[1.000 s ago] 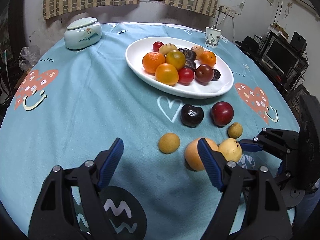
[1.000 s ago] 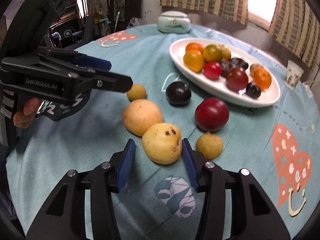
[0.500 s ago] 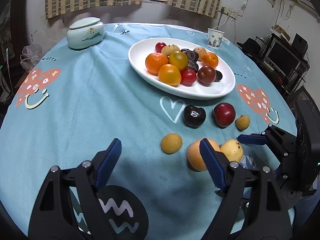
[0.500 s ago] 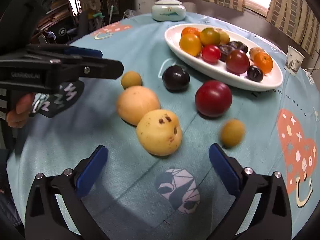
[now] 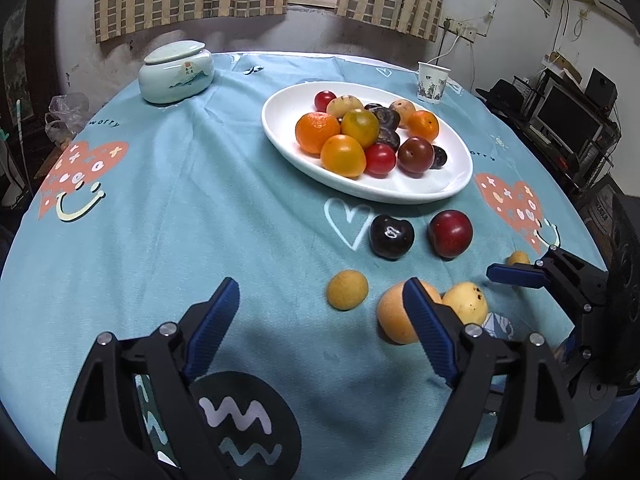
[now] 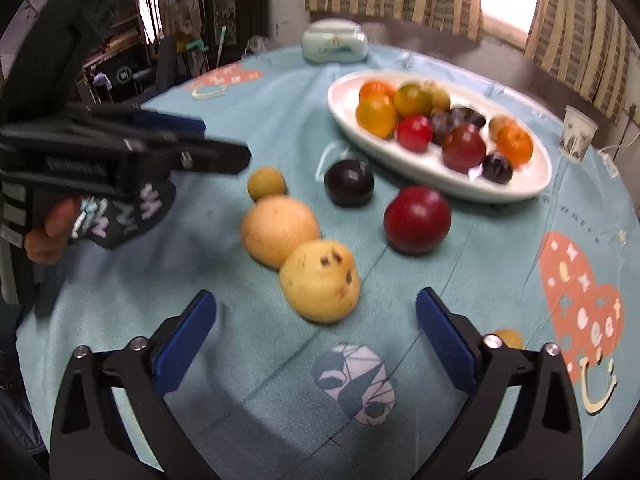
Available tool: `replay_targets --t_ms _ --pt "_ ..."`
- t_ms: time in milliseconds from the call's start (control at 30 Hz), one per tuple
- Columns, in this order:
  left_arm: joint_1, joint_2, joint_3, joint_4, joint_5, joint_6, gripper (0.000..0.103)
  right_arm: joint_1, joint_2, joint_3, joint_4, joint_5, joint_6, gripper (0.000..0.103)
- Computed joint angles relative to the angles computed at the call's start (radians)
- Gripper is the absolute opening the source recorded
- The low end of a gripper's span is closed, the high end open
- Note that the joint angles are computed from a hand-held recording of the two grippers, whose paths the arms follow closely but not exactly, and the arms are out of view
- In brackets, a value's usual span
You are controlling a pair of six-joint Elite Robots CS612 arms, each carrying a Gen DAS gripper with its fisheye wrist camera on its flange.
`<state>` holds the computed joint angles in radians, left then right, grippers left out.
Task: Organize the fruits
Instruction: 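Grasp the pale spotted pear with the right tool while the left tool grasps a tan round fruit, then carry the pear and tan fruit onto the white plate and open both tools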
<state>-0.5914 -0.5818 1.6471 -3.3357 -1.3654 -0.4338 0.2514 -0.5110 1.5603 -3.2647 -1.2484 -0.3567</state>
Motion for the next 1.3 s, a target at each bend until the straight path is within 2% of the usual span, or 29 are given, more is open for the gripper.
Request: replay_targets --t_ms 33,100,300,533,667,800,933,1033,1167,1233,1267,1300 --pt "-0.001 0.0 0.0 0.0 0.0 0.002 0.086 0.001 0.0 -0.003 0.008 -0.004 0.007 0.083" --pt "-0.001 0.001 -0.001 0.004 0.0 0.004 0.086 0.0 0.002 -0.017 0.067 0.001 0.013 0.056" --pt "-0.001 0.0 0.001 0.001 -0.006 0.009 0.086 -0.002 0.005 -0.014 0.023 -0.004 0.024 0.041" --pt "-0.014 0.004 -0.002 -0.006 -0.053 0.077 0.086 -0.01 -0.011 0.019 0.005 -0.015 0.01 0.04" --pt "-0.038 0.012 -0.021 0.047 -0.041 0.135 0.086 -0.035 -0.025 0.061 -0.054 -0.024 0.061 0.04" --pt "-0.048 0.025 -0.049 0.101 -0.036 0.141 0.086 -0.052 -0.028 0.076 -0.096 -0.006 0.107 0.04" --pt "-0.051 0.038 -0.076 0.146 -0.014 0.129 0.085 -0.049 -0.026 0.073 -0.08 -0.002 0.086 0.04" --pt "-0.056 0.042 -0.078 0.137 0.013 0.129 0.085 -0.047 -0.026 0.074 -0.075 -0.005 0.079 0.04" --pt "-0.057 0.043 -0.074 0.113 0.027 0.128 0.074 -0.045 -0.024 0.073 -0.061 -0.007 0.067 0.04" --pt "-0.061 0.042 -0.069 0.096 0.048 0.133 0.062 -0.043 -0.023 0.071 -0.056 -0.008 0.059 0.04" --pt "-0.06 0.041 -0.065 0.081 0.038 0.141 0.05 -0.041 -0.023 0.07 -0.051 -0.008 0.053 0.04" --pt "-0.058 0.039 -0.063 0.074 0.022 0.148 0.047 -0.041 -0.022 0.069 -0.049 -0.009 0.051 0.04"
